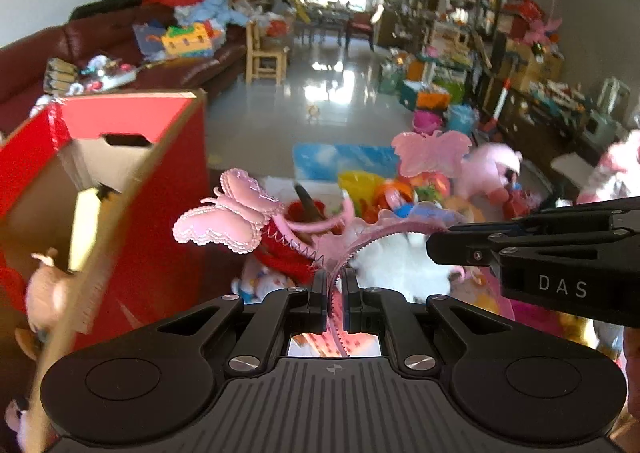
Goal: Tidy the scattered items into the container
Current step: 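Lift the pink butterfly headband with both grippers toward the red box, then lower the headband into the red box and open both grippers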
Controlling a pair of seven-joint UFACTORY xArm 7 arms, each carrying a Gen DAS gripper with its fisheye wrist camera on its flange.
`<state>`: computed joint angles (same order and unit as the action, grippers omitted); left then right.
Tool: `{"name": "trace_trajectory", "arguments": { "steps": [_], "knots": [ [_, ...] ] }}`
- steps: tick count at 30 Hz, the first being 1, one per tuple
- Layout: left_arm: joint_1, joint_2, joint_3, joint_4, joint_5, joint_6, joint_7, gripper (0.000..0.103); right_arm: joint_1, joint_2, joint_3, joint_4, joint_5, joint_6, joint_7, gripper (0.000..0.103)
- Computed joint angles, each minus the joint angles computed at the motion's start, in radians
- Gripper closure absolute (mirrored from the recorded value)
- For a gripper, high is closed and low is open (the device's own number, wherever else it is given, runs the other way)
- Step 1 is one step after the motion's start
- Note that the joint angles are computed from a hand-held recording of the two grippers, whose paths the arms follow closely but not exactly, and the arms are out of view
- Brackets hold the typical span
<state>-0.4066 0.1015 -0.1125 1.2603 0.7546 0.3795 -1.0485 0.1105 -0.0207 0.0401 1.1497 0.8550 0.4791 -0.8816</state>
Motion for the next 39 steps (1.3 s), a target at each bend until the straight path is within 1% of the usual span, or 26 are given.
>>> {"name": "trace_trajectory", "arguments": {
  "steps": [3,7,8,10,13,16,18,20,24,27,28,29,30,31,32,33,34,36,37,39],
  "knots": [
    [0.013,-0.041,0.012,-0.018,0.048,0.004,-0.065,0.099,0.011,0.016,0.013,0.048,0.007,0.004,-0.023,0.09],
    [0.064,-0.114,0.005,-0.045,0.117,0.046,-0.149,0.098,0.033,0.063,0.045,0.141,-0.002,0.003,-0.058,0.089],
    [0.081,-0.132,-0.001,-0.049,0.132,0.058,-0.162,0.097,0.038,0.079,0.056,0.169,0.0,0.004,-0.073,0.089],
    [0.119,-0.171,-0.011,-0.059,0.156,0.083,-0.183,0.091,0.049,0.116,0.081,0.229,0.003,0.003,-0.104,0.089],
    [0.179,-0.212,-0.022,-0.068,0.147,0.115,-0.183,0.09,0.062,0.19,0.121,0.345,-0.011,0.024,-0.112,0.089],
    [0.229,-0.226,-0.03,-0.06,0.136,0.153,-0.176,0.09,0.079,0.277,0.16,0.468,-0.061,0.046,-0.088,0.089],
    [0.257,-0.228,-0.03,-0.055,0.128,0.175,-0.173,0.09,0.097,0.333,0.18,0.543,-0.114,0.055,-0.053,0.089],
    [0.278,-0.231,-0.026,-0.054,0.111,0.181,-0.166,0.09,0.11,0.384,0.197,0.61,-0.164,0.065,-0.022,0.089],
    [0.309,-0.22,-0.017,-0.043,0.09,0.188,-0.147,0.09,0.126,0.467,0.222,0.719,-0.244,0.094,0.044,0.089],
    [0.314,-0.187,-0.017,-0.013,0.1,0.203,-0.148,0.09,0.14,0.512,0.229,0.778,-0.297,0.102,0.081,0.088],
    [0.312,-0.173,-0.013,0.0,0.097,0.207,-0.144,0.099,0.146,0.527,0.23,0.798,-0.315,0.101,0.09,0.084],
    [0.312,-0.16,-0.007,0.015,0.092,0.213,-0.146,0.096,0.15,0.543,0.234,0.818,-0.329,0.093,0.094,0.08],
    [0.308,-0.146,-0.006,0.033,0.1,0.237,-0.168,0.077,0.151,0.568,0.245,0.85,-0.337,0.091,0.085,0.064],
    [0.305,-0.134,0.0,0.048,0.104,0.257,-0.184,0.065,0.164,0.579,0.238,0.858,-0.355,0.055,0.096,0.044],
    [0.302,-0.13,0.008,0.054,0.097,0.27,-0.191,0.053,0.19,0.59,0.212,0.862,-0.393,-0.006,0.135,0.035],
    [0.301,-0.131,0.016,0.051,0.088,0.266,-0.199,0.028,0.202,0.6,0.194,0.866,-0.422,-0.047,0.176,0.022],
    [0.3,-0.137,0.021,0.041,0.098,0.259,-0.222,0.019,0.195,0.609,0.202,0.874,-0.429,-0.059,0.197,0.017],
    [0.297,-0.137,0.02,0.035,0.146,0.269,-0.245,0.018,0.133,0.623,0.267,0.901,-0.383,-0.004,0.2,0.016],
    [0.293,-0.134,0.019,0.037,0.156,0.278,-0.24,0.018,0.111,0.621,0.284,0.898,-0.362,0.017,0.198,0.016],
    [0.287,-0.129,0.021,0.035,0.145,0.271,-0.231,0.017,0.097,0.61,0.282,0.876,-0.353,0.024,0.198,0.016]
  ]
}}
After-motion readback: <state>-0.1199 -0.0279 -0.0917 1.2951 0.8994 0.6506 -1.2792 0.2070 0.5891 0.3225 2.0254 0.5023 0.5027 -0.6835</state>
